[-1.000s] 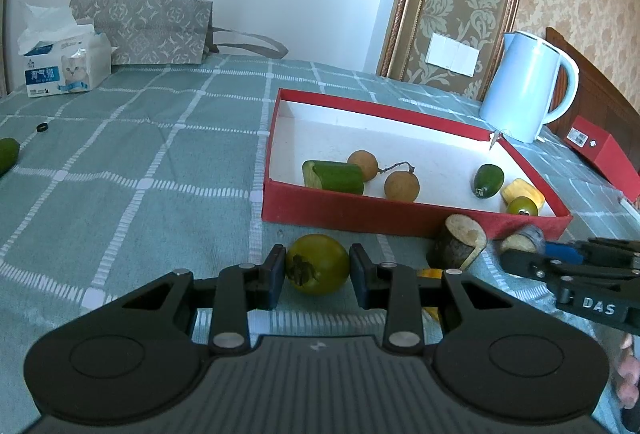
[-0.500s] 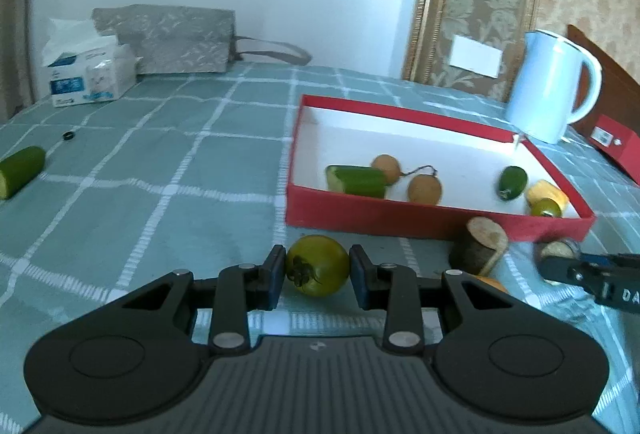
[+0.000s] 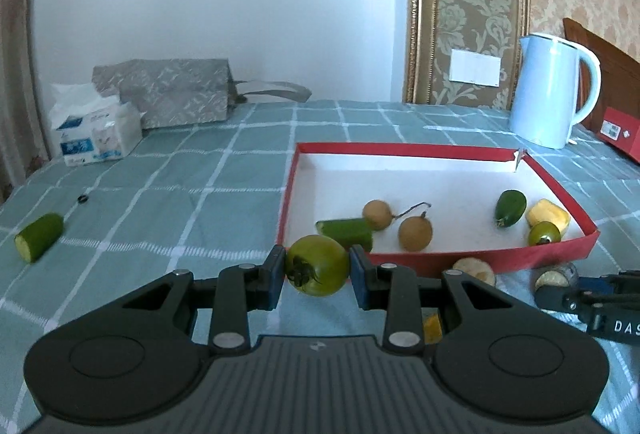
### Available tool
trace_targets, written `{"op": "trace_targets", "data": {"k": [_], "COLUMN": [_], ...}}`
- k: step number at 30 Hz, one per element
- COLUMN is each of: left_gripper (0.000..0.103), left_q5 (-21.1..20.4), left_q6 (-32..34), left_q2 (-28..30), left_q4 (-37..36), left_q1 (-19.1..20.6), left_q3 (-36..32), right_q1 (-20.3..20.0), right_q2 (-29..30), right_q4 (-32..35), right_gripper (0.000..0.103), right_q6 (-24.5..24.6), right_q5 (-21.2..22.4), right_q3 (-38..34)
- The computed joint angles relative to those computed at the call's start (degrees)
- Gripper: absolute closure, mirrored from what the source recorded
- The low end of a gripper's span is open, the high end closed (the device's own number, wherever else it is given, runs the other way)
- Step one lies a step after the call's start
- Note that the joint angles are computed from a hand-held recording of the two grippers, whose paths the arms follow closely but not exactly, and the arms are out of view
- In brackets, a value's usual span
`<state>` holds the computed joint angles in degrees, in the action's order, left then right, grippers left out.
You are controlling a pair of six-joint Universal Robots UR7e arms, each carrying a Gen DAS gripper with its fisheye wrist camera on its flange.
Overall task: Organize fruits
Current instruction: 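Carry the persimmon over the red box with the left tool while the right tool holds the eggplant chunk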
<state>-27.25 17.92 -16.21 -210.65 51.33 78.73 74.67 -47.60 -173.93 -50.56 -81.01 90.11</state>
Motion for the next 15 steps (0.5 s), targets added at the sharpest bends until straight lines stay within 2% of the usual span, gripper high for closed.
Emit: {"op": "trace_targets", "data": {"k": [10,15], "left_gripper": [0.07,0.07], "left_q5": [-2.0,-3.1], "left_q6": [0.8,0.7], "left_q2": [2.8,5.1], "left_q4": [6.6,11.5], "left_q1": [1.1,2.0], "left_q3": [-8.0,-14.9], "right_q1": [-0.2,-0.3], "right_q2": [-0.1,0.0], "right_q4": [1.2,1.5], "right_gripper": [0.075,0.075], "right_q6": [0.4,0.7], "right_q5": [0.5,0.7], "right_q3": [-0.4,-0.5]}}
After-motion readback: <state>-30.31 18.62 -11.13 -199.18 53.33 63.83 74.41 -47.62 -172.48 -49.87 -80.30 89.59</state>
